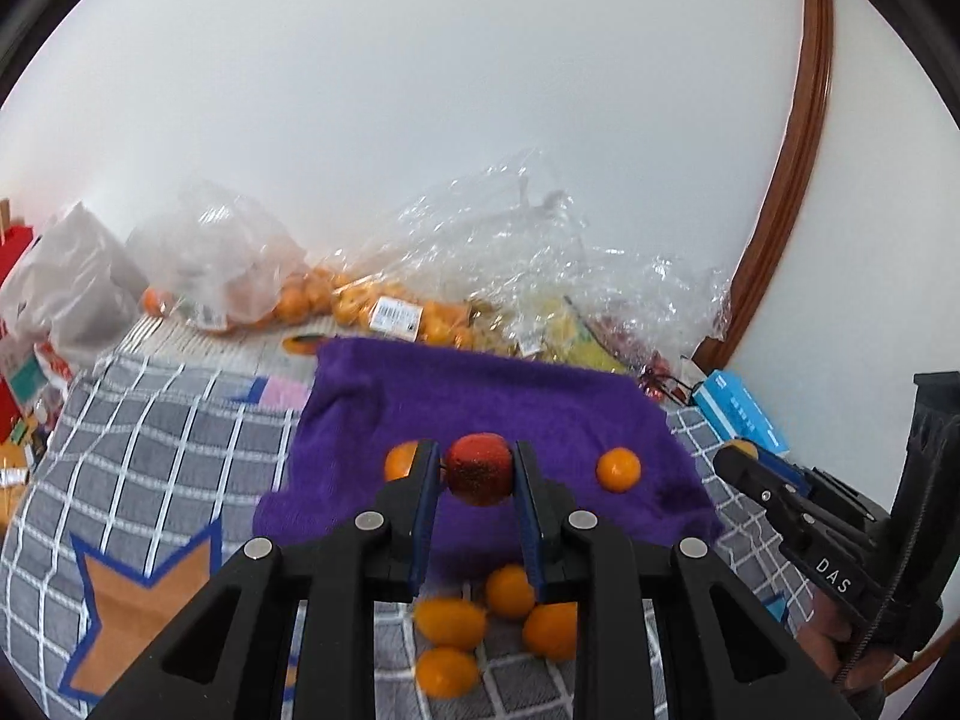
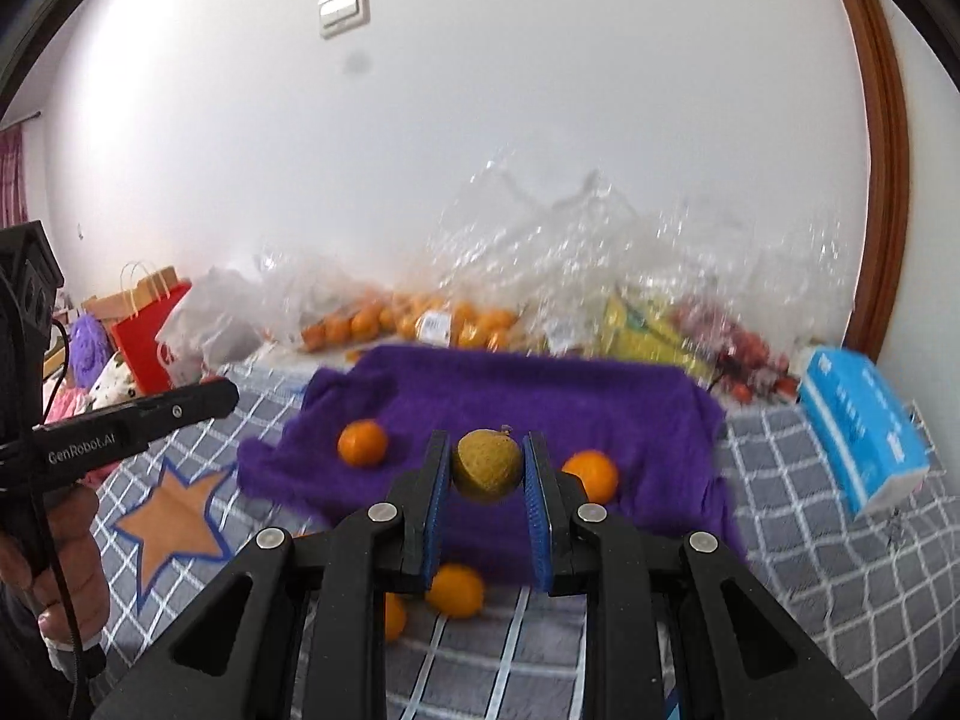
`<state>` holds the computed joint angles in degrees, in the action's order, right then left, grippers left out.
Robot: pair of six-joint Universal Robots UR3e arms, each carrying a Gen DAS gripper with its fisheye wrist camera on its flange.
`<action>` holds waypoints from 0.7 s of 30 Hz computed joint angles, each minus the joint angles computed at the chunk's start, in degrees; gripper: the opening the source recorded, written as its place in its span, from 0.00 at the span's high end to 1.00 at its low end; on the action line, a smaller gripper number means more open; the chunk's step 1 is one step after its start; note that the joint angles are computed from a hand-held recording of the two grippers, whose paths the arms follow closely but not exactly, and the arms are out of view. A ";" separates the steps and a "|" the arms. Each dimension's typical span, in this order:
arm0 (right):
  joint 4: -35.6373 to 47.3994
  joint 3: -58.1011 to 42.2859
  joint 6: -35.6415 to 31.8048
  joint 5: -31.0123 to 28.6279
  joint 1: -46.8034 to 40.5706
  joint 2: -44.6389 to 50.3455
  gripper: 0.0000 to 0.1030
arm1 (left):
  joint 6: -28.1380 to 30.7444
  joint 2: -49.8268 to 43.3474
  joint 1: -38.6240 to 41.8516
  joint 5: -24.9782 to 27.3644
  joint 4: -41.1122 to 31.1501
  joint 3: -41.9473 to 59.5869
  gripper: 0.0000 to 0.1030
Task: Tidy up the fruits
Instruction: 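Grasp the red tomato with the left tool while the right tool lifts the yellow fruit, then carry the tomato and yellow fruit over the purple towel with both tools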
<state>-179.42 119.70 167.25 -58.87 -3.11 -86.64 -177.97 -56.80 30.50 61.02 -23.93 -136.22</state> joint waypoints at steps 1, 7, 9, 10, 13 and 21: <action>0.07 -1.55 0.30 0.01 0.03 0.95 0.77 | -0.89 -2.39 -1.51 1.11 2.19 1.04 0.77; 0.20 -10.04 2.12 -0.78 0.45 8.46 0.77 | -6.34 -19.52 -8.74 6.04 13.44 8.30 0.77; -0.46 -11.85 2.92 -1.13 0.23 11.38 0.77 | -7.16 -23.66 -10.57 8.16 16.54 9.40 0.77; -0.63 -12.36 3.18 -1.28 0.04 12.56 0.77 | -7.33 -25.16 -11.00 8.59 17.89 9.48 0.77; 0.76 -14.21 3.52 -1.66 -0.91 16.53 0.77 | -7.15 -29.63 -11.14 8.85 22.45 8.39 0.77; 2.00 -16.55 3.60 -5.33 -2.26 20.82 0.77 | -6.40 -34.19 -9.53 7.44 26.86 6.09 0.77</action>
